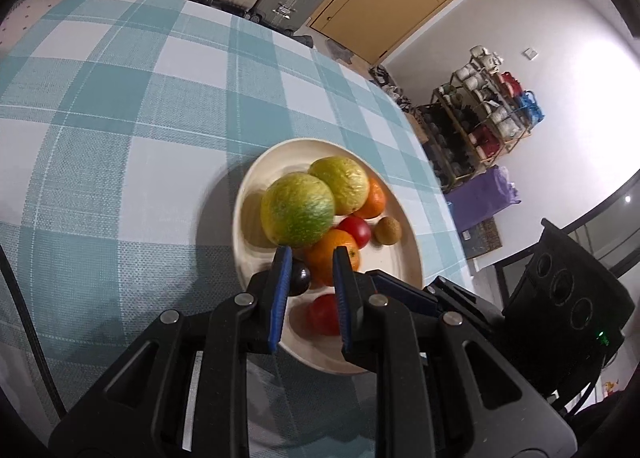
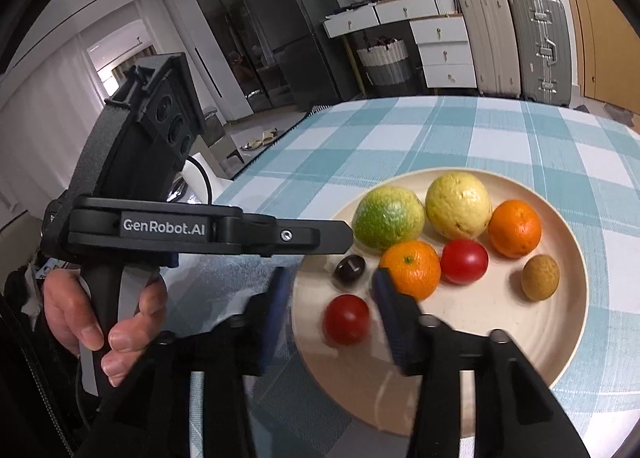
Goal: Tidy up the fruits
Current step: 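Carry plum and tomato onto the cream plate and open both tools, then move both tools back toward the remaining brown fruit and plum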
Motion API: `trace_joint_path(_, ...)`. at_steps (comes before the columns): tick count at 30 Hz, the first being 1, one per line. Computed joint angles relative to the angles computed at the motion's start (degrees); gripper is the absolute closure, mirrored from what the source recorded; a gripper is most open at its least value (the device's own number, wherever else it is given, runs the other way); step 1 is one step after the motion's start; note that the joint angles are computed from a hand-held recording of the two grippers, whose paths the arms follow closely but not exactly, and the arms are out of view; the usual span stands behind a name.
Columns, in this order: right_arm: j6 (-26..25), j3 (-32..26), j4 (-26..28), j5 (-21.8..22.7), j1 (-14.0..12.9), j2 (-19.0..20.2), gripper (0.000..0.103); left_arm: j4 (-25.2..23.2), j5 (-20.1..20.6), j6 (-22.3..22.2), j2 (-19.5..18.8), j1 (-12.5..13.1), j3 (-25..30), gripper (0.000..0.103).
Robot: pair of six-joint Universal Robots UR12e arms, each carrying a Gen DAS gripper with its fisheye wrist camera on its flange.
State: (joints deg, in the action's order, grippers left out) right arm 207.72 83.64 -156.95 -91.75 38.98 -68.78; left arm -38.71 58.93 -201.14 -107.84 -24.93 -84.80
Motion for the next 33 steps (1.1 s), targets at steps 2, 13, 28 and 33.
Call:
trace_joint_path(2,-0.26,0.34,-0.56,-1.09,0.23,-0.32,0.052,-0.42,0.75,0.15,0.12,-0.16,0.16,0.084)
trace_joint_path(13,4.75,5.85,-2.9,-6.7,0.93,-4.45,0.033,-1.07,6.36,1.18,2.84,-1.59,-1.27,0.074)
trace_joint_path(28,9.38,11.04,-5.37,-18.53,4.16,-9.2,0.017,-3.07,21.23,5.59,7.29,-7.24,-3.94,0.048)
trace_joint_path(33,10.42,12.43,-7.25,-21.94,5.21,-10.3,0.013,-3.13,28.46,4.51,8.26,-9.65,-4.59,0.02)
